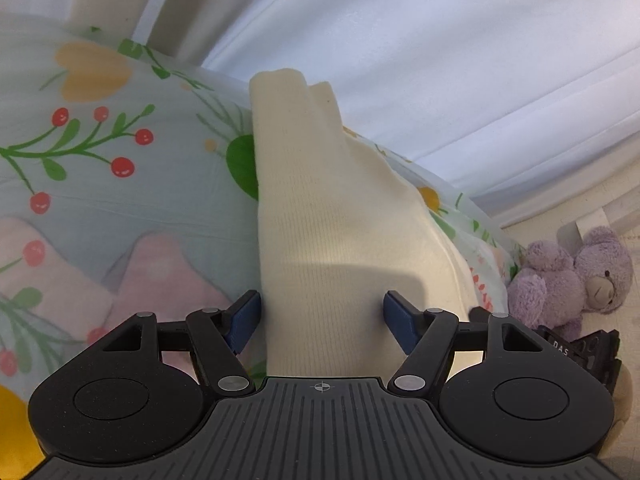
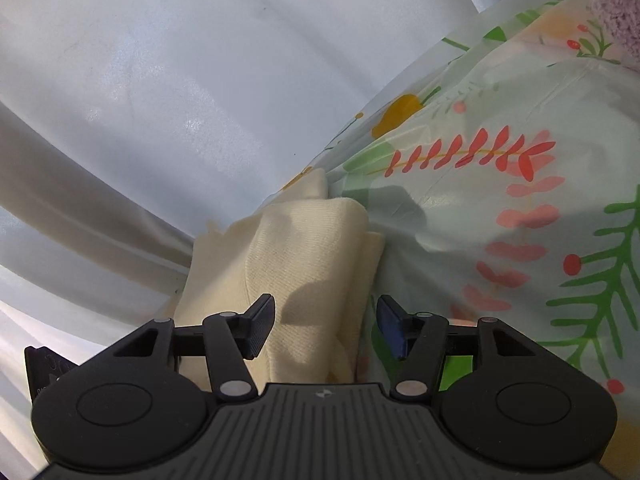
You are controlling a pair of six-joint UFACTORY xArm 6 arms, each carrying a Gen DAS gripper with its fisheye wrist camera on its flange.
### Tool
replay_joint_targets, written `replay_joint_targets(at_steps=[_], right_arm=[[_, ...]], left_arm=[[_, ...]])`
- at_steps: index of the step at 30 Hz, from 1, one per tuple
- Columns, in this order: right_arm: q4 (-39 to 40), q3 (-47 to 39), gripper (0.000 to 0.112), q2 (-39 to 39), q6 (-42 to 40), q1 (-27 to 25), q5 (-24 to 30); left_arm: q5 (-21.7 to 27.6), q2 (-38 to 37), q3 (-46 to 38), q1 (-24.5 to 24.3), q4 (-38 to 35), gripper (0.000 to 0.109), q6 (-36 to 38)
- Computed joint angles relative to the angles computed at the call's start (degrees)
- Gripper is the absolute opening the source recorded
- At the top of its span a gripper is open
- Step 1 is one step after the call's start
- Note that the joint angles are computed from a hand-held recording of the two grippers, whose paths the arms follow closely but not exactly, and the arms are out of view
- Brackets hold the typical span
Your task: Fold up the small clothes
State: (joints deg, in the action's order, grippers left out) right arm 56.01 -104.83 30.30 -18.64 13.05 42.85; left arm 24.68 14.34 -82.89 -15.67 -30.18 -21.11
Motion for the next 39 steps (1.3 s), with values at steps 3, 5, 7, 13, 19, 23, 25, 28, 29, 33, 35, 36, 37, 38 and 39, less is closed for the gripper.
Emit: replay_joint_targets(at_steps=[3,5,7,13,19,23,25,28,29,33,35,36,37,38,39], right_arm=[[0.48,-6.70,0.057,5.02,2.10,-0.60,4.31],[0.98,-10.67,0.057,7.80,2.48,-0.83,6.30],[2.47,-13.83,0.056,10.15,2.53,-1.10,8.62],[4.36,-19.88,0.043,14.75,4.25,-1.28,11.72],[6.53,-16.17,0.029,12.07,0.80,0.01,8.66],[8.49,-14.75,0.022,10.24,-1.35,0.71,9.45],[8.46,-13.84,0.022,9.06,-2.08,1.59,11.02],[8.70,-9.74,0.022,6.01,-3.83,3.19,13.61],[8.60,-8.10,0.022,4.87,-4.24,3.89,14.21],[9.69,-0.61,0.022,-0.33,-7.35,6.38,16.36],[7.04,2.53,0.025,-2.89,-8.98,8.30,15.00],[3.97,3.41,0.031,-3.86,-8.58,9.28,13.18],[-1.51,3.86,0.034,-4.78,-6.81,10.49,10.53],[-6.50,5.08,0.037,-5.99,-5.36,11.58,7.98],[-12.28,6.20,0.039,-7.19,-3.61,12.85,4.24]], left_arm=[[-0.38,1.49,-1.45,0.29,-3.69,0.071,3.34],[-0.73,2.26,-2.13,0.44,-6.43,0.068,5.03],[-0.75,2.75,-2.53,0.58,-7.86,0.063,5.86],[-2.00,3.34,-2.62,0.31,-7.65,0.050,5.69],[-4.35,0.18,0.07,-0.43,-4.56,0.038,3.40],[-7.23,-6.35,6.25,-1.40,-8.23,0.037,5.80],[-8.35,-10.82,10.81,-1.84,-4.88,0.037,3.20],[-8.80,-18.90,19.22,-1.93,6.92,0.037,-7.87],[-8.17,-21.98,22.23,-1.68,11.20,0.037,-12.30],[-4.57,-31.97,31.55,-0.87,26.09,0.040,-28.41],[-0.74,-34.72,33.65,-0.53,33.09,0.045,-35.74],[3.22,-35.94,34.01,-0.41,36.79,0.045,-39.20],[5.75,-36.57,33.94,-0.58,39.42,0.045,-41.77],[6.18,-37.32,34.32,-0.64,42.14,0.046,-44.30],[6.14,-37.86,34.42,-0.80,44.69,0.044,-46.48]])
